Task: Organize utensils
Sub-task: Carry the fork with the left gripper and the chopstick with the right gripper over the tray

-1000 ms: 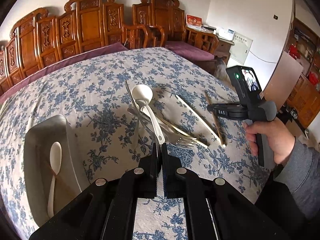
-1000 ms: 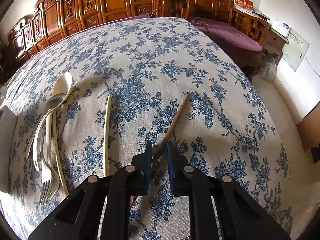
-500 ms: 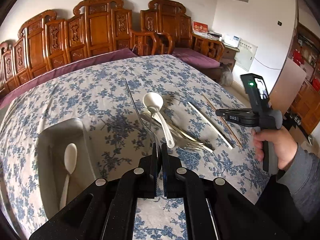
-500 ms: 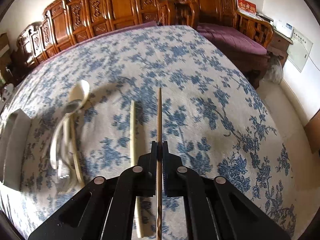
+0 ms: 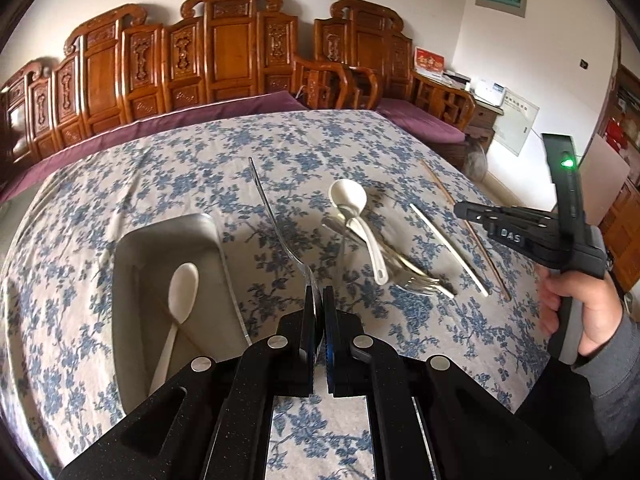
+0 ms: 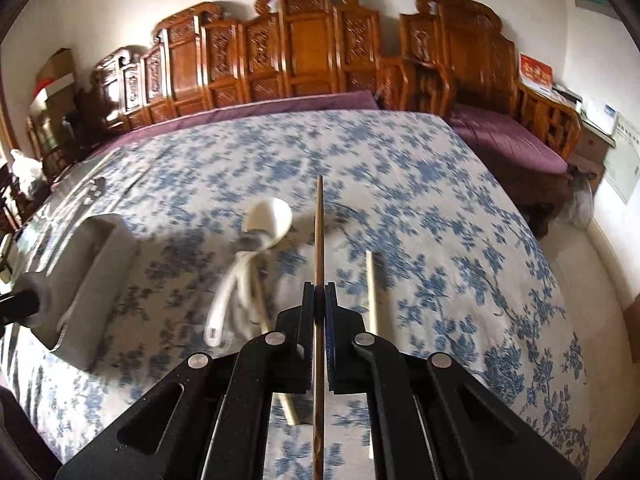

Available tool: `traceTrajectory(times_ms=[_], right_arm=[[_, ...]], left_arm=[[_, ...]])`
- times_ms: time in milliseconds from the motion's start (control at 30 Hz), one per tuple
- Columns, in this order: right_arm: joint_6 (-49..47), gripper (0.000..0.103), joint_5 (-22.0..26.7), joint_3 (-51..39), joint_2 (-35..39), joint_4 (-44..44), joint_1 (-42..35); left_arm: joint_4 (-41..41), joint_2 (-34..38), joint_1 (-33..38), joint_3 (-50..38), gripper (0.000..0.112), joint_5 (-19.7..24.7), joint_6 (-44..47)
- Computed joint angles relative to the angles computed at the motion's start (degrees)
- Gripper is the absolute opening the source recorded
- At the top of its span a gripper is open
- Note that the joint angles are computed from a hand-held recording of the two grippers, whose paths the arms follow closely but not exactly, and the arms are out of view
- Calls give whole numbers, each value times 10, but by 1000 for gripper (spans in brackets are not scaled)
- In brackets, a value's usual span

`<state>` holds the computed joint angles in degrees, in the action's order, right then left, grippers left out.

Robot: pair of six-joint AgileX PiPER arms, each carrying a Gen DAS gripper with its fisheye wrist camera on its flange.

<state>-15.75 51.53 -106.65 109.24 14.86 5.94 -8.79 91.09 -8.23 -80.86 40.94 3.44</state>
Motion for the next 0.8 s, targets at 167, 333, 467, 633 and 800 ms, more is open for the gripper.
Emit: traceTrajectory(times_ms=[167,333,467,633,800], right_arm=[[-13,6,-7,15,-20,16,16],[-15,6,-10,21,-34,17,40],[-7,6,-12,28,-47,5,71],[1,6,-11,22,-52,-7,112],[18,6,-3,-2,-41,-9,151]], left_arm=[[-13,-7,24,8,3,5,10],[-36,-10,60,17,3,11,26],[-56,-9,89,17,3,19,42],[-65,3,112,17,3,25,52],[-68,19,126,20,3,28,59]])
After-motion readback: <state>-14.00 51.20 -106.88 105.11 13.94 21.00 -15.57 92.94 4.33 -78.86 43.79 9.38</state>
